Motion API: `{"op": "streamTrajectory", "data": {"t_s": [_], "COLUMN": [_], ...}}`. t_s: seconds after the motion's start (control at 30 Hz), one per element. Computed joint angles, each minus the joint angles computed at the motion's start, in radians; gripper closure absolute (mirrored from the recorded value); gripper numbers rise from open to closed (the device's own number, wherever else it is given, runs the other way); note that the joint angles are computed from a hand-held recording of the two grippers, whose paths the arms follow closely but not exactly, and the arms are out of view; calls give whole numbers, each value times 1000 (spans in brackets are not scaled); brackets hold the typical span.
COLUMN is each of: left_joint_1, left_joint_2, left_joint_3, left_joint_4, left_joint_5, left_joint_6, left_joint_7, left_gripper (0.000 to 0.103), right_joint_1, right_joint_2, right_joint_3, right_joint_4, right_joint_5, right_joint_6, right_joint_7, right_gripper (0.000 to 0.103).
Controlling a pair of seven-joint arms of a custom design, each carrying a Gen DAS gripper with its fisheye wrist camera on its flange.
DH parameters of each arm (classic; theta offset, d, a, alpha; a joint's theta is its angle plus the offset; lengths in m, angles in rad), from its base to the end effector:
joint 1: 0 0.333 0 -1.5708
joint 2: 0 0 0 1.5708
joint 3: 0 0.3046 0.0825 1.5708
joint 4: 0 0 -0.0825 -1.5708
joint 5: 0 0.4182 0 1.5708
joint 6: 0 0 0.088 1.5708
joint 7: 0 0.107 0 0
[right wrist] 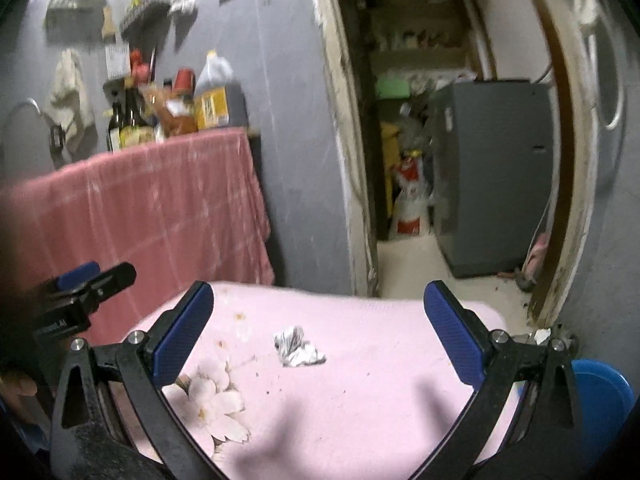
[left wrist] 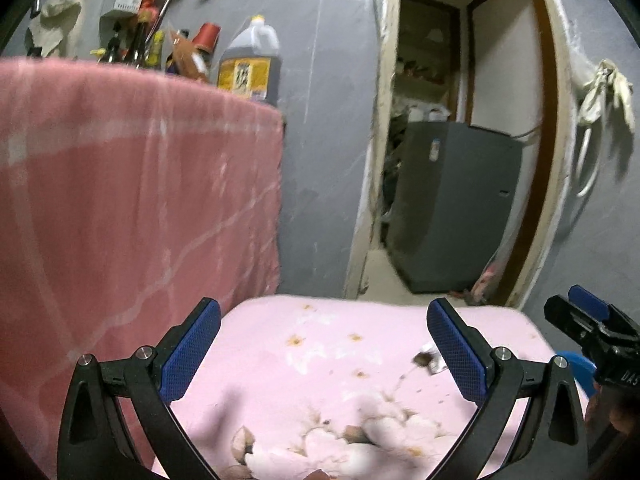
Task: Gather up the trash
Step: 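Move both tools back over the table toward the last pieces, then grasp the brown scrap with the left gripper while the right gripper grasps the white foil wrapper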
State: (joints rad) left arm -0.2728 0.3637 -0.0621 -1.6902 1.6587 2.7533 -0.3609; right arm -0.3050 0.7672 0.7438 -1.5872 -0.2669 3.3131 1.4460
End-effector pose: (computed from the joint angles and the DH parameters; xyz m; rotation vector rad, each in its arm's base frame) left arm 0.6584 -0.2676 0.4038 -1.6547 1.3617 -0.9945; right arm 0.7320 0.2126 0.3881 -1.6598 1.1137 -0.5544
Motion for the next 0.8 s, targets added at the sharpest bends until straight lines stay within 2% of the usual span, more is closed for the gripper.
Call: {"op": "streamTrajectory", "data": {"t_s": [0.1, 0.2, 0.43, 0.53, 0.6, 0.67, 0.8], "left_joint_1": [9, 4, -14, -21, -28, -36, -38], "left_joint_2": [23, 40, 72, 83, 90, 99, 114], "left_joint_3": [0, 11, 44, 56, 65, 73, 81], "left_joint_4": [8, 14, 31, 37, 43, 53, 64], "left_joint_5": [-85, -159, -321, -390, -428, -459, -535], "left_joint_6": [3, 5, 11, 17, 17, 18, 39], "left_joint_7": [65, 127, 254, 311, 346, 374, 443], "left_gripper": [2, 2, 2, 2, 2, 2, 2], "right_joint_1": [33, 78, 243, 317, 357, 382, 388], "right_joint_2": [51, 83, 194, 253, 289, 308, 306], "right_joint_3": [-1, -27, -145, -203, -236, -260, -285], "right_joint_4": [92, 173, 466, 606, 687, 734, 743], "right_joint_5": [17, 53, 105, 115, 125, 143, 207], "right_joint_6": [-147, -266, -613, -735, -799, -838, -861], "right_joint_7": [-39, -73, -128, -152, -172, -188, -217], "right_gripper": [1, 2, 17, 22, 28, 41, 54]}}
